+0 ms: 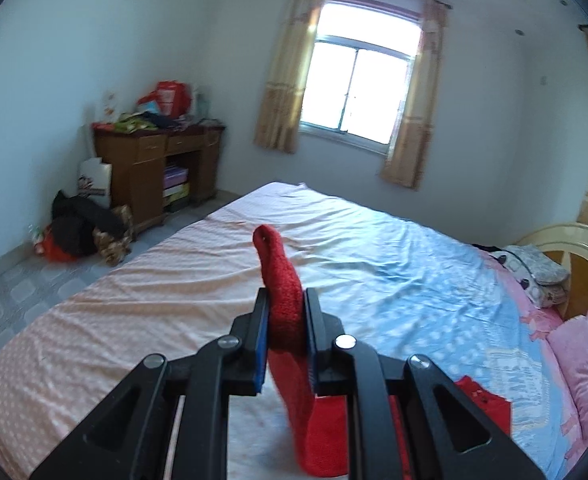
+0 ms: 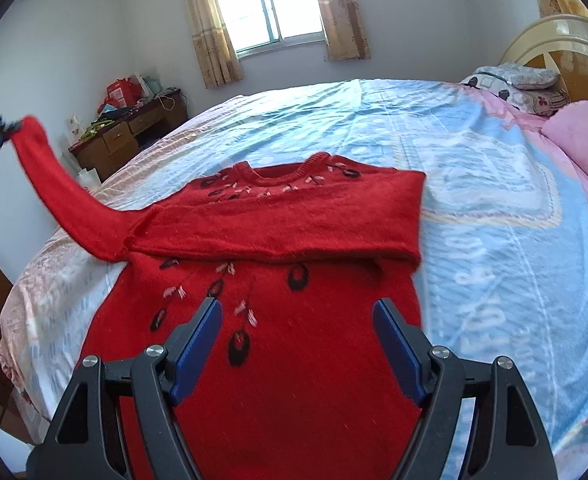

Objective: Fold small clothes
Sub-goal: 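Lift the sleeve with the left gripper and carry it across the chest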

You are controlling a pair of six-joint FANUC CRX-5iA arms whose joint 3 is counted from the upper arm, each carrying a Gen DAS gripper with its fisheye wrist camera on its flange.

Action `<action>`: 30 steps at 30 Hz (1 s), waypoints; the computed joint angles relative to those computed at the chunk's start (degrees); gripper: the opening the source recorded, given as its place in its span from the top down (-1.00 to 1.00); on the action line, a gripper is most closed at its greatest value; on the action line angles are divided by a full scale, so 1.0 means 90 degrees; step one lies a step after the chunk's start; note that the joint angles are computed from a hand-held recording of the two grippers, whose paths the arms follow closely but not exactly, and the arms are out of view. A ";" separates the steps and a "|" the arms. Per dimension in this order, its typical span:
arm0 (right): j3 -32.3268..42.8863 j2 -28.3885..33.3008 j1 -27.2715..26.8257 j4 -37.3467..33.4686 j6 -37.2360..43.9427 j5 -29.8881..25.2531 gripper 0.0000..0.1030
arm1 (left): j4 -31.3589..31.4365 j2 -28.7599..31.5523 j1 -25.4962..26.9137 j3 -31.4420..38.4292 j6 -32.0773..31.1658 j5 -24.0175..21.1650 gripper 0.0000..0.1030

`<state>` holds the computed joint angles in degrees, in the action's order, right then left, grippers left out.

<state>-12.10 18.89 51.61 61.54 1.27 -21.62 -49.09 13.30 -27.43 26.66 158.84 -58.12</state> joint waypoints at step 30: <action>-0.1852 -0.0878 -0.1111 0.3098 -0.3986 0.0475 -0.52 | 0.1624 0.3981 -0.0981 0.5420 -0.2963 -0.0486 0.69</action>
<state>-28.77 10.99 41.61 89.42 -34.60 -17.35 -34.47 49.13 -36.25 75.44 132.17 -62.50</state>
